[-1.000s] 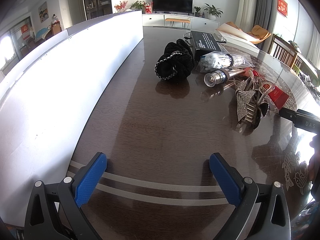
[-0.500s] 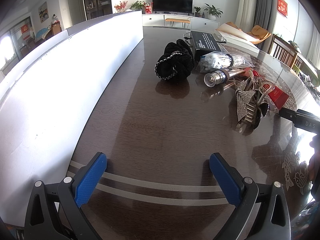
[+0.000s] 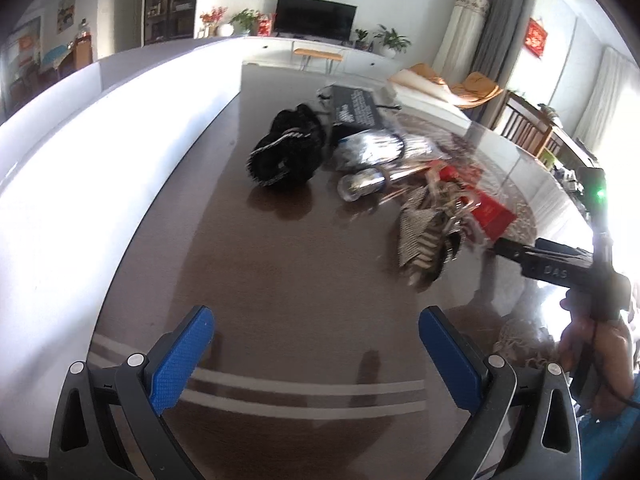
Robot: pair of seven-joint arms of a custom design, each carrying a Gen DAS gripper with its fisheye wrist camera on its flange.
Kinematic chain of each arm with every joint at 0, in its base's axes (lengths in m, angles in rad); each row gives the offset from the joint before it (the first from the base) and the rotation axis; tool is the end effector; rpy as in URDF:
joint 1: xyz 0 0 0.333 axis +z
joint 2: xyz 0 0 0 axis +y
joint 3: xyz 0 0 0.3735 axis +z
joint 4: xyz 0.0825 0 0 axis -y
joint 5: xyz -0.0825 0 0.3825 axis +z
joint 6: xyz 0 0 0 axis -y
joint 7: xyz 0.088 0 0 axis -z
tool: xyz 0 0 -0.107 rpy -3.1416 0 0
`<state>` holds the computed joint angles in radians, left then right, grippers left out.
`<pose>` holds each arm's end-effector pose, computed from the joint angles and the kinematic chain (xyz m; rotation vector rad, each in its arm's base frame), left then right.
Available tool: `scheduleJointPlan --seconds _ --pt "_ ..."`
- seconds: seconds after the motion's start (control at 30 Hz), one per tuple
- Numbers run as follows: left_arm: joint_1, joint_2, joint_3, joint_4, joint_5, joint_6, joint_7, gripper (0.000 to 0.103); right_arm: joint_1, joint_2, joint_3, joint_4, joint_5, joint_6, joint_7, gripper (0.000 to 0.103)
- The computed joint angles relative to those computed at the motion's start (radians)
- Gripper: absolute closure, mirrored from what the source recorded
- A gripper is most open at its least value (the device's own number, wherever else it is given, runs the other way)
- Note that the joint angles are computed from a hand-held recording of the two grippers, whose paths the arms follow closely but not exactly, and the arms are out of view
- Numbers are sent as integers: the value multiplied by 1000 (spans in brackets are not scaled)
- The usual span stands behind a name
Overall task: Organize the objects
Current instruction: 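Move the left tool toward the silver bow hair clip, then close the left gripper on the silver bow hair clip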
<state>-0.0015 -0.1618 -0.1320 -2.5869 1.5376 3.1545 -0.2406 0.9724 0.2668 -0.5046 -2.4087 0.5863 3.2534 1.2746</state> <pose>0.3911 -0.1434 0.4003 -1.9715 1.7319 -0.8131 0.5045 0.2032 0.3422 -2.0384 1.6399 -0.5408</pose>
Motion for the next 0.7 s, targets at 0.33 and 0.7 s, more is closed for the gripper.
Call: scheduleJointPlan --seconds 0.33,0.7 --pt "-60 252 -88 217 -786 -59 846 5 0 0 0 0 1 0 -1 0" --pt "-133 143 57 110 -336 -42 383 51 2 -1 -3 -1 -1 -1 1 0"
